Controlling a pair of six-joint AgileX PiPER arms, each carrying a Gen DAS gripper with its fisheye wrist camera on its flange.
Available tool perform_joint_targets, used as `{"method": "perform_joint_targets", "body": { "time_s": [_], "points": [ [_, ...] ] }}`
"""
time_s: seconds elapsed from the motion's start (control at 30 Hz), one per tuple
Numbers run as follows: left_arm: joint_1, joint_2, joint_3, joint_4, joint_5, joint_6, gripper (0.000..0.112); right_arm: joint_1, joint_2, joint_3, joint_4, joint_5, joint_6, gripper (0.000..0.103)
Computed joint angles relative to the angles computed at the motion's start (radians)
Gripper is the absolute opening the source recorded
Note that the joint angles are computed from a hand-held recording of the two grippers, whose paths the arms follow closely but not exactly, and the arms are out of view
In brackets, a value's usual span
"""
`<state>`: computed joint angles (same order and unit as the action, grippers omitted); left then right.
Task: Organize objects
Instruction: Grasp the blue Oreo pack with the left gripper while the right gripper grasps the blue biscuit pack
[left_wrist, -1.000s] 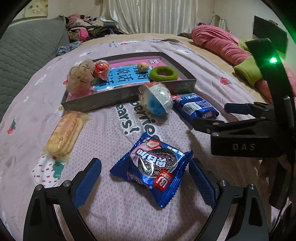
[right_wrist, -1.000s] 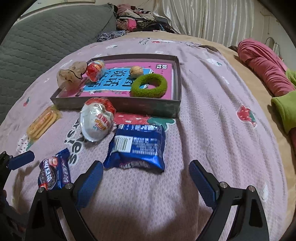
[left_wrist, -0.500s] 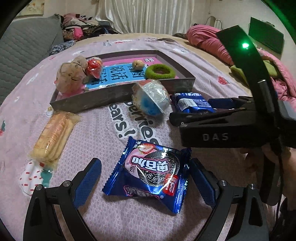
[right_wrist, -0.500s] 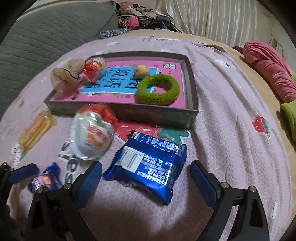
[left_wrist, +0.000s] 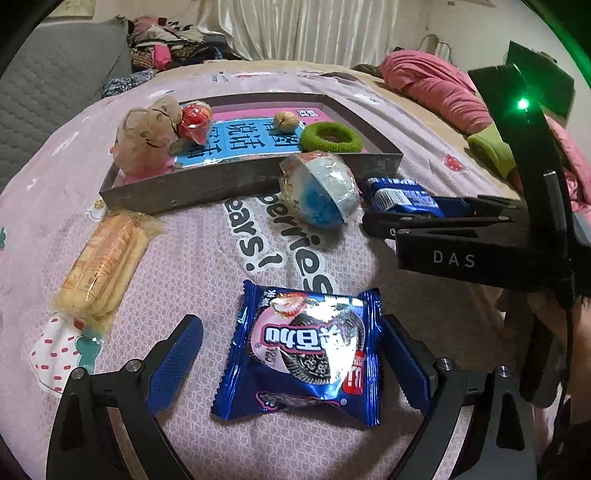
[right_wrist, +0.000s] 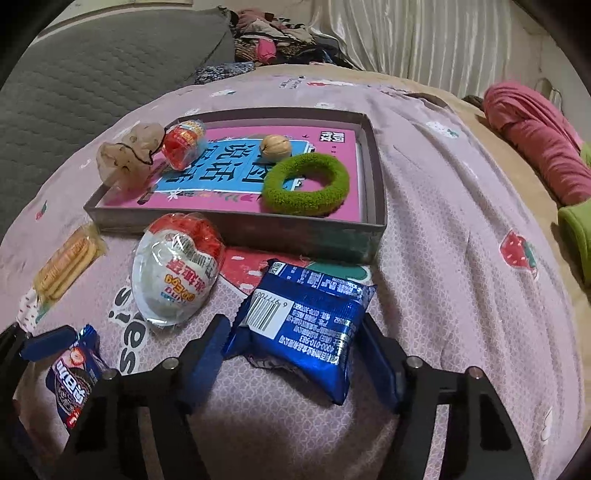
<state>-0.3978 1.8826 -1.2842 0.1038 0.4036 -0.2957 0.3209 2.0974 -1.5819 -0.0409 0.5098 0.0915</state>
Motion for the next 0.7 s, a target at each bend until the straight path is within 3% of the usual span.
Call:
{"method": "perform_joint_targets", "body": {
  "time_s": [0.07, 0.2, 0.43, 0.7],
  "points": [
    [-0.002, -0.001, 0.003, -0.001, 0.0, 0.005, 0.092, 0.002, 0.0, -0.001, -0.002, 0.003, -0.01, 0.063],
    [0.005, -0.006, 0.009, -0.042, -0.001, 0.038, 0.074, 0.0, -0.007, 0.0, 0.023, 0.01, -0.054, 0.057],
    [0.006, -0.017, 0.018, -0.034, 0.003, 0.027, 0.065, -0.013, -0.029, 0.033, 0.086, -0.011, -0.117, 0.057],
    [0.007, -0.04, 0.037, -0.031, 0.005, 0.015, 0.065, -0.021, -0.083, 0.098, 0.114, -0.04, -0.134, 0.057]
  ]
}}
